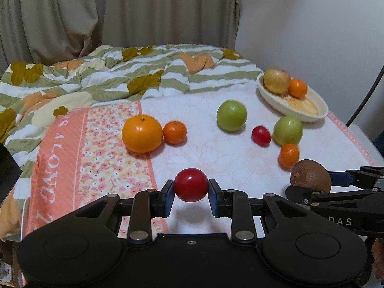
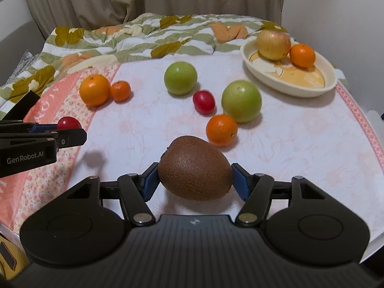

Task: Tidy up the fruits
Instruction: 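Grasp the brown kiwi with the right tool while the left tool carries the tomato toward the plate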

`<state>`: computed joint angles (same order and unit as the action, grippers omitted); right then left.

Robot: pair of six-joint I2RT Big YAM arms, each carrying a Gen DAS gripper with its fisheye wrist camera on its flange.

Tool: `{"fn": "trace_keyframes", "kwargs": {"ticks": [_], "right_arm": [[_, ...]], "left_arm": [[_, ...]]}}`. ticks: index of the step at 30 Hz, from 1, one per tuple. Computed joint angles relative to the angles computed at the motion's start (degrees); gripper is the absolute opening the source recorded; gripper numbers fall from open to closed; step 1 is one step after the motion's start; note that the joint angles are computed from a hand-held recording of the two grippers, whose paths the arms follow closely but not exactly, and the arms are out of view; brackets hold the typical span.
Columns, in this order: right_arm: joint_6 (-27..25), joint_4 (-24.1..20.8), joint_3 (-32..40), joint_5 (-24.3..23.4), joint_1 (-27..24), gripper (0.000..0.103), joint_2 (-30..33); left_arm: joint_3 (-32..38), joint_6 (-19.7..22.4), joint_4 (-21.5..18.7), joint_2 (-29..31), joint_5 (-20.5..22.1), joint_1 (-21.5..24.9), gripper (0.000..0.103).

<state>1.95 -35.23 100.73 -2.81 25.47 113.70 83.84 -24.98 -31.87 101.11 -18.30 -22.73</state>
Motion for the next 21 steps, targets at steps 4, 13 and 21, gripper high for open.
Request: {"fn": "trace_keyframes", "kwargs": {"ticks": [4,13,21], "right_arm": [[-0.9,-0.9,0.0,-0.1,-0.7,0.079,-2.0],[-5.0,-4.9,3.4,-3.7,-4.9,0.079,-3.9],[-13.6,-9.6,11.0,-9.5,-10.4,0.079,-0.8]], "left_arm": [[0.9,-0.8,-0.5,-0.9,-0.8,-0.8,0.033],[6.7,-4.4,-3.4,-0.1,-4.4,-3.4,0.033],[19.1,-8.7,-10.2,7.1,-9.9,-6.5,0.033]]}}
